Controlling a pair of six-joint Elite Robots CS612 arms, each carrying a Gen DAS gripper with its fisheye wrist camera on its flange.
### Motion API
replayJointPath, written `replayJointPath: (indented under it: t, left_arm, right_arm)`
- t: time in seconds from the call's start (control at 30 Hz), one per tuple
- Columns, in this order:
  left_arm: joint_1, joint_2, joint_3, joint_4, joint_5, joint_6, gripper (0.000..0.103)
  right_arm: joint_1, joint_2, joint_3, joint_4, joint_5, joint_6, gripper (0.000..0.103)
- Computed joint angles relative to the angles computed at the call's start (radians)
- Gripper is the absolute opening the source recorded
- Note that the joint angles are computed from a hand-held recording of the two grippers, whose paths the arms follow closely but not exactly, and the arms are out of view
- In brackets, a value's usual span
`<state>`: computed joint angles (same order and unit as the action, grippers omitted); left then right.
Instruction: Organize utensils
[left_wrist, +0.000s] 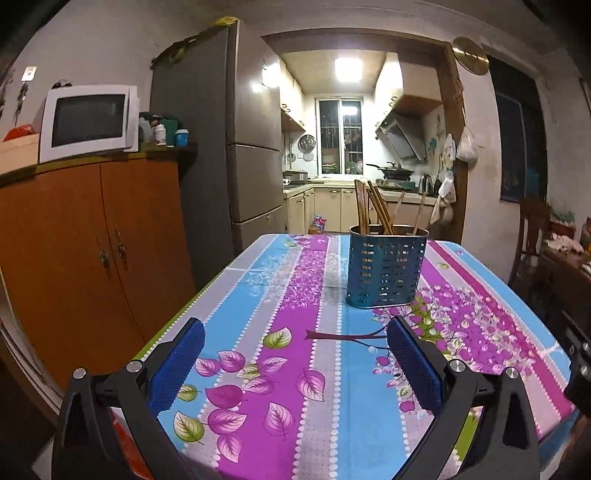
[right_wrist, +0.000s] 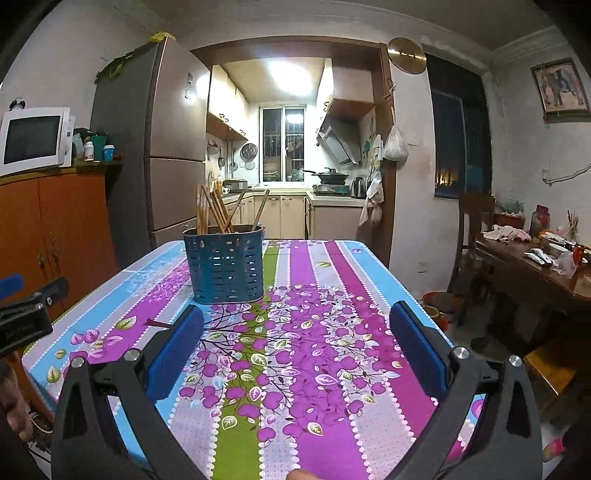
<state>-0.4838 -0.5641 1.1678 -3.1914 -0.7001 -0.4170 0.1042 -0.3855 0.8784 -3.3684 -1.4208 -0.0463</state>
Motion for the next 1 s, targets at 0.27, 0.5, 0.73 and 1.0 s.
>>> replayJointPath:
  t: [0.27, 0.5, 0.73, 1.0]
  left_arm:
    - [-0.002, -0.001, -0.006, 0.053, 0.011, 0.024, 0.099]
    - [-0.004, 0.002, -0.012, 0.051, 0.016, 0.057, 0.099]
    - [-0.006, 0.004, -0.015, 0.046, 0.018, 0.066, 0.099]
    - [-0.007, 0.001, -0.01, 0.031, 0.015, 0.075, 0.099]
  right_arm:
    - [0.002, -0.002, 0.006, -0.013, 0.002, -0.008, 0.097]
    - [0.002, -0.002, 0.009, -0.021, 0.006, -0.018, 0.097]
    - [0.003, -0.003, 0.006, -0.028, 0.008, -0.03, 0.097]
    - [0.005, -0.004, 0.008, -0.03, 0.01, -0.036, 0.097]
